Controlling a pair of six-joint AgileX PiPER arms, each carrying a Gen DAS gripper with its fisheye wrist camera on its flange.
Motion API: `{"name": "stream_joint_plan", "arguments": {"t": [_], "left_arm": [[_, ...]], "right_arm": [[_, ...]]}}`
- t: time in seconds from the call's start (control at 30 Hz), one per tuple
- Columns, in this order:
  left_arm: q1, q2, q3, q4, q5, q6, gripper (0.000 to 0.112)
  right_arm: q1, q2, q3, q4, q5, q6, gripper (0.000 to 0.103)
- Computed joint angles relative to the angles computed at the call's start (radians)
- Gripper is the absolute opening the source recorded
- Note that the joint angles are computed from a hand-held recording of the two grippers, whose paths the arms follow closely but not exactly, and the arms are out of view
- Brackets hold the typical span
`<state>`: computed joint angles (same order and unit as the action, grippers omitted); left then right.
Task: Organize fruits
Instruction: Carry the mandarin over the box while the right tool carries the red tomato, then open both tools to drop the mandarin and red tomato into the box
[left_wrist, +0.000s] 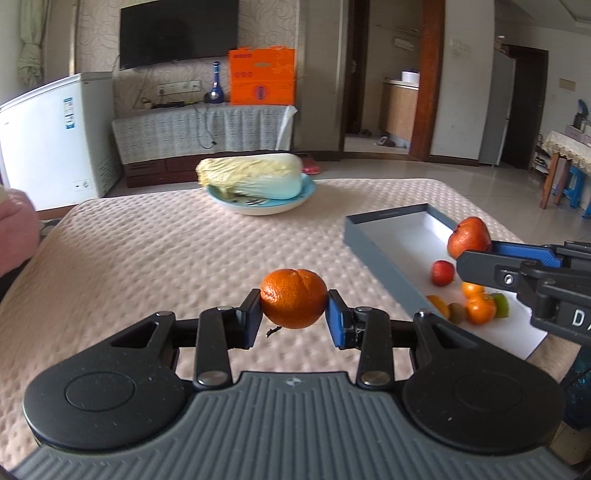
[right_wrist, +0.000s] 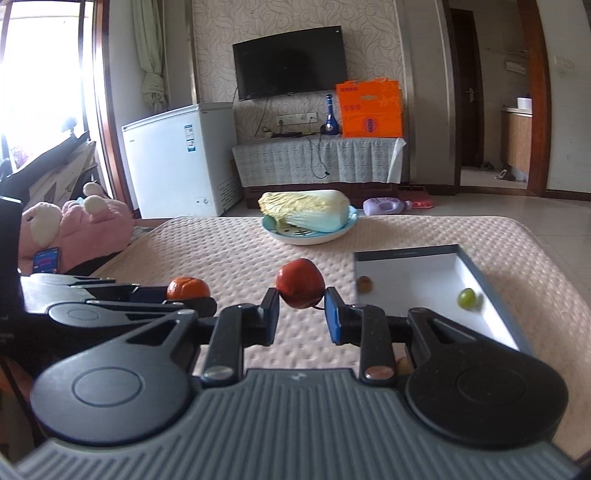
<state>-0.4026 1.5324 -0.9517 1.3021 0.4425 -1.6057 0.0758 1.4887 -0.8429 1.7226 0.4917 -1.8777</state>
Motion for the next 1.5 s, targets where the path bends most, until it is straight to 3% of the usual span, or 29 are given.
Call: {"name": "stream_joint_plan", "arguments": {"t": [0.67, 1.23, 1.5], "left_arm": [[-0.104, 0.199, -0.228, -0.046, -0.044, 0.058, 0.042], [-0.118, 0.435, -0.520, -0.239, -0.064, 0.247, 0.042], [-0.108, 0.548, -0.671, -0.381, -0.040, 0.415, 0.043]], "right_arm": [[-0.277, 0.053, -0.030, -0.151, 0.044, 0.092, 0.030], [-0.330, 0.091, -0.068, -0.310, 0.071, 0.169, 0.030], [-0.328, 0.113, -0.095, -0.366, 0.081, 0.222, 0.030]]}}
